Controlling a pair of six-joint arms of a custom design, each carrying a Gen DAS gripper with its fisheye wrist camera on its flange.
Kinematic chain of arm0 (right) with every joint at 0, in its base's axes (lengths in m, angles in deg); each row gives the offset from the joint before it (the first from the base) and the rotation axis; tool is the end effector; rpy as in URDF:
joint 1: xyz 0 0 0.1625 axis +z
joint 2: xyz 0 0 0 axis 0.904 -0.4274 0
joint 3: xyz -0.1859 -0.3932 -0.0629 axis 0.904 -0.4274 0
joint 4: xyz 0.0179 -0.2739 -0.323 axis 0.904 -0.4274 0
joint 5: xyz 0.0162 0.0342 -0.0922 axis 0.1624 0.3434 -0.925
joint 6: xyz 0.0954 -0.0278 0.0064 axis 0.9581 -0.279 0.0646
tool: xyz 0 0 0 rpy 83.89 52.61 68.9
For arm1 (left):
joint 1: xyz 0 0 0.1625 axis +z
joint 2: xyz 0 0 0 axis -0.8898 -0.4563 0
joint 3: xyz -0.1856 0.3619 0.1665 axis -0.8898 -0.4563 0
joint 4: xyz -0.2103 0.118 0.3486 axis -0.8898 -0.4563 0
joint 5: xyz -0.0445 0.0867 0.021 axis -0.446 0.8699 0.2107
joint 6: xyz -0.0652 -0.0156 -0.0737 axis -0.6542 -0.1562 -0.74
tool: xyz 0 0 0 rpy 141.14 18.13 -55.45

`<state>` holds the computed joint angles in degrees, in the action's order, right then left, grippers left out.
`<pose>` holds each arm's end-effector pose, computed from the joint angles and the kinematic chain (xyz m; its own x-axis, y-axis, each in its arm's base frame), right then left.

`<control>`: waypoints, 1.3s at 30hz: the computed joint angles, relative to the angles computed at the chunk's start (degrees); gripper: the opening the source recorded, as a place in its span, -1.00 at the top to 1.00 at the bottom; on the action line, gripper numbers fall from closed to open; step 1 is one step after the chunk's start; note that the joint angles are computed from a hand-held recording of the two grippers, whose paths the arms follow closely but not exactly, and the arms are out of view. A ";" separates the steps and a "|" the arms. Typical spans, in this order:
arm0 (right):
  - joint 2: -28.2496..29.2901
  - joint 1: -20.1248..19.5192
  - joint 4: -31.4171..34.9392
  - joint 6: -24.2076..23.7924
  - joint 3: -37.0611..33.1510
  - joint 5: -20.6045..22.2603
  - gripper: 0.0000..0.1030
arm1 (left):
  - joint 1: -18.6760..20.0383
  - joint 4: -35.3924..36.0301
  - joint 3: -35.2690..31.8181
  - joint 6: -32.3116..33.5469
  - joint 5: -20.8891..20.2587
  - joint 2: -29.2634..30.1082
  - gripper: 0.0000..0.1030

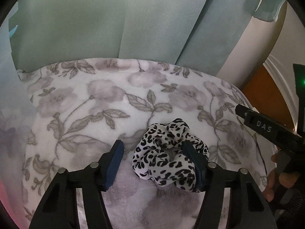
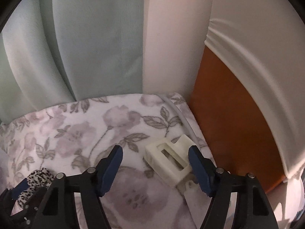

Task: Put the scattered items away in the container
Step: 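Lower the left gripper onto the leopard scrunchie while the right approaches the white plastic holder, then close the left gripper on the scrunchie while the right grasps the white holder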

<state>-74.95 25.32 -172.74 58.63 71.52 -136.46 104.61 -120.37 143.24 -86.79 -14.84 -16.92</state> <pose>0.0507 -0.5261 0.3232 -0.5338 0.5939 0.6020 -0.1550 0.6311 -0.7600 -0.3381 -0.5391 -0.0065 -0.7093 0.5653 -0.4211 0.6701 0.7262 -0.1538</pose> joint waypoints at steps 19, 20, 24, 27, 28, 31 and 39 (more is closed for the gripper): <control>1.37 -0.01 -2.59 -4.83 -0.52 -3.23 -0.02 | -0.38 -1.09 0.98 -1.55 -0.11 -0.88 0.33; 0.98 0.27 -1.83 -4.00 -0.14 -2.93 -0.02 | -0.37 -0.93 1.09 -1.79 -0.12 -1.06 0.39; 0.19 1.64 1.04 -1.75 0.87 -1.49 0.06 | -0.10 0.04 1.59 -3.18 -0.61 -2.07 0.46; 0.29 3.09 2.70 -0.58 1.57 -0.86 0.14 | 0.20 0.81 2.08 -4.60 -0.76 -2.84 0.50; 0.44 3.52 2.90 -0.35 1.78 -0.85 0.18 | 0.26 0.96 2.32 -4.96 -0.85 -3.16 0.51; 0.36 4.50 4.09 1.29 2.70 -0.29 0.19 | 0.39 1.92 3.10 -6.30 -0.84 -4.40 0.55; -2.08 6.65 8.70 6.25 5.80 2.20 0.28 | 0.51 6.05 4.94 -10.48 0.53 -8.30 0.56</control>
